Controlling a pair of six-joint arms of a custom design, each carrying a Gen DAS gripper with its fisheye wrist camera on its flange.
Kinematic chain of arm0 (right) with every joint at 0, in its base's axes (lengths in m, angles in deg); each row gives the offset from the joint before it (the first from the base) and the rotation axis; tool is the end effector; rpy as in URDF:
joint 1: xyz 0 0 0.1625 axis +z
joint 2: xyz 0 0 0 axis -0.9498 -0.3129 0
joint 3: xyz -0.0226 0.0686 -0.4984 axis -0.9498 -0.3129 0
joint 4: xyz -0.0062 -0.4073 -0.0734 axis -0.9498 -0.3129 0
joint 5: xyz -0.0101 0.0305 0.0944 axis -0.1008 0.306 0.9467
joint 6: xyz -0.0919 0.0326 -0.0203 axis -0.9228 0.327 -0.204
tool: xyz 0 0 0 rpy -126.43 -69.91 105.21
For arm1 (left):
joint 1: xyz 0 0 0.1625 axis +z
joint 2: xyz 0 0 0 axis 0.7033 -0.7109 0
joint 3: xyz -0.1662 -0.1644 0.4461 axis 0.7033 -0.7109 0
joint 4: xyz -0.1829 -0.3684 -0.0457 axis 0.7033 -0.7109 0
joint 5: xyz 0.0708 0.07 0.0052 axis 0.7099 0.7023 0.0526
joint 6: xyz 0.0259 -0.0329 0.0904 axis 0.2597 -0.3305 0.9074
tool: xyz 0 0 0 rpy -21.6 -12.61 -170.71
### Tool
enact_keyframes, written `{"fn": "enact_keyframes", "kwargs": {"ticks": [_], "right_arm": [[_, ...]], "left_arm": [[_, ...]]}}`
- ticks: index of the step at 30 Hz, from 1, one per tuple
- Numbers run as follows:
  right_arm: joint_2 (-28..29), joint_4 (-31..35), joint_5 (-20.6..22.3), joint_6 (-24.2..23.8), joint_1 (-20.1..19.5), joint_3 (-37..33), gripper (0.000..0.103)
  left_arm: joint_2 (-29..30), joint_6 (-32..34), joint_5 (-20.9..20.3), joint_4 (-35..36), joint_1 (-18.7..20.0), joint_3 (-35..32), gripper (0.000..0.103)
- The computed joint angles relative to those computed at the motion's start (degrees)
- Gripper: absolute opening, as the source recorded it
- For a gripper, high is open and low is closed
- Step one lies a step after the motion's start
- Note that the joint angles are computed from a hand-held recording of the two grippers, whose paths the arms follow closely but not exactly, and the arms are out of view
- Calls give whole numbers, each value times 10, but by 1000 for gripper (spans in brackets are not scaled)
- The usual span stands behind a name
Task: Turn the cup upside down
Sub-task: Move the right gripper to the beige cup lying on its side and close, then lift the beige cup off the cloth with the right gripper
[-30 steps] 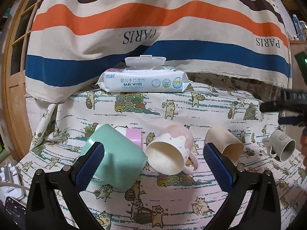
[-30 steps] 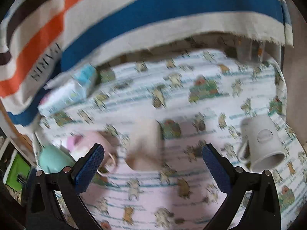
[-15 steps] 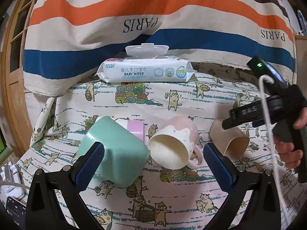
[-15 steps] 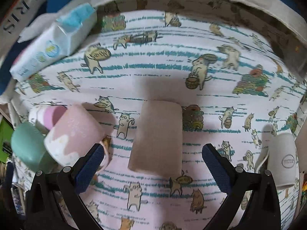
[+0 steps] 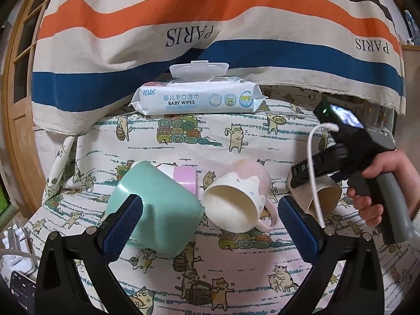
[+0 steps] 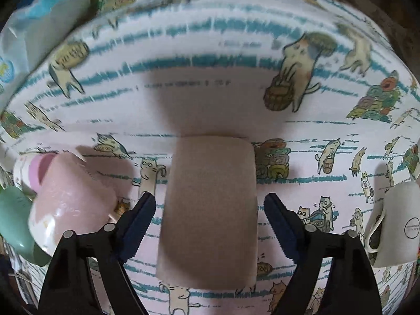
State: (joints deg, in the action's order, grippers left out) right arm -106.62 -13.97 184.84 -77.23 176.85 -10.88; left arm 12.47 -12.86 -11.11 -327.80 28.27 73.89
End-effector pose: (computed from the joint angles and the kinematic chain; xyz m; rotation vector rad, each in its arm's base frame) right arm 0.2133 -0.5944 -0.0237 -0.2192 -2.1982 0.7205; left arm 0.0213 -0.4650 0.1906 0.9934 2.2267 -1.2819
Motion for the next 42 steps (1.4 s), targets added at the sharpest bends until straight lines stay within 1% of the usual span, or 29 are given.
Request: {"fn": "enact_keyframes", "kwargs": {"ticks": [1,2,5,8,12,14,15,17,18,19,20,21,22,23,25,28,31,32,33,34,37,38,40,41,42], "right_arm": [[3,21,-8,21,-4,-5,71],[3,20,-14,32,-7,-2,70],[-3,10,-13,37,-3,13,70],[-30,-32,-30,16,9,63,70],[-57,-68,-26,-22,41,129,70],[-67,-78,-29,-25,58,162,70],[-74,-89,-35,-30,60,180,70],[-71,-107,-39,-27,73,203,70],[-72,-123,-40,-33,75,216,70],[-68,-149,-41,-51,77,229,70],[-62,-169,-37,-79,79,235,70],[-63,-190,-32,-110,71,244,70],[-59,-199,-23,-118,72,247,70],[-61,-208,-25,-119,72,256,70],[-67,-222,-42,-117,63,268,70],[-75,-248,-52,-133,46,280,70],[-81,-285,-58,-153,41,297,70],[-79,-291,-53,-158,43,299,76],[-78,-303,-48,-167,46,304,88],[-79,-330,-43,-183,50,314,92],[-87,-435,-26,-241,69,355,98],[-87,-449,-21,-248,73,361,103],[-89,-469,-15,-248,82,374,102],[-91,-469,-20,-241,84,379,102],[-92,-467,-27,-234,84,384,102]], "left_arm": [[0,1,0,-1,0,0,102],[0,1,0,-2,-1,0,102],[0,0,-2,-4,0,0,102],[0,-1,-1,-4,0,1,102],[0,-3,-1,-7,0,1,102],[-1,-4,-2,-5,1,0,102],[-1,-4,-4,-3,1,0,102],[1,1,-4,-8,0,2,102],[3,3,-5,-12,-1,3,102],[4,6,-7,-15,-1,5,102],[4,7,-9,-17,-1,6,102],[4,9,-12,-18,0,7,102],[3,10,-16,-18,1,8,102],[3,12,-20,-20,1,10,102],[4,17,-24,-23,1,12,102],[4,32,-29,-27,-1,16,102],[3,37,-37,-25,0,18,102],[2,37,-35,-21,0,18,102],[2,36,-33,-18,-1,17,102],[0,35,-35,-14,1,17,102],[-7,25,-33,2,2,17,102],[-10,22,-35,9,3,17,102],[-9,23,-37,6,3,19,102],[-8,23,-37,4,2,19,102],[-12,18,-36,18,0,18,102]]}}
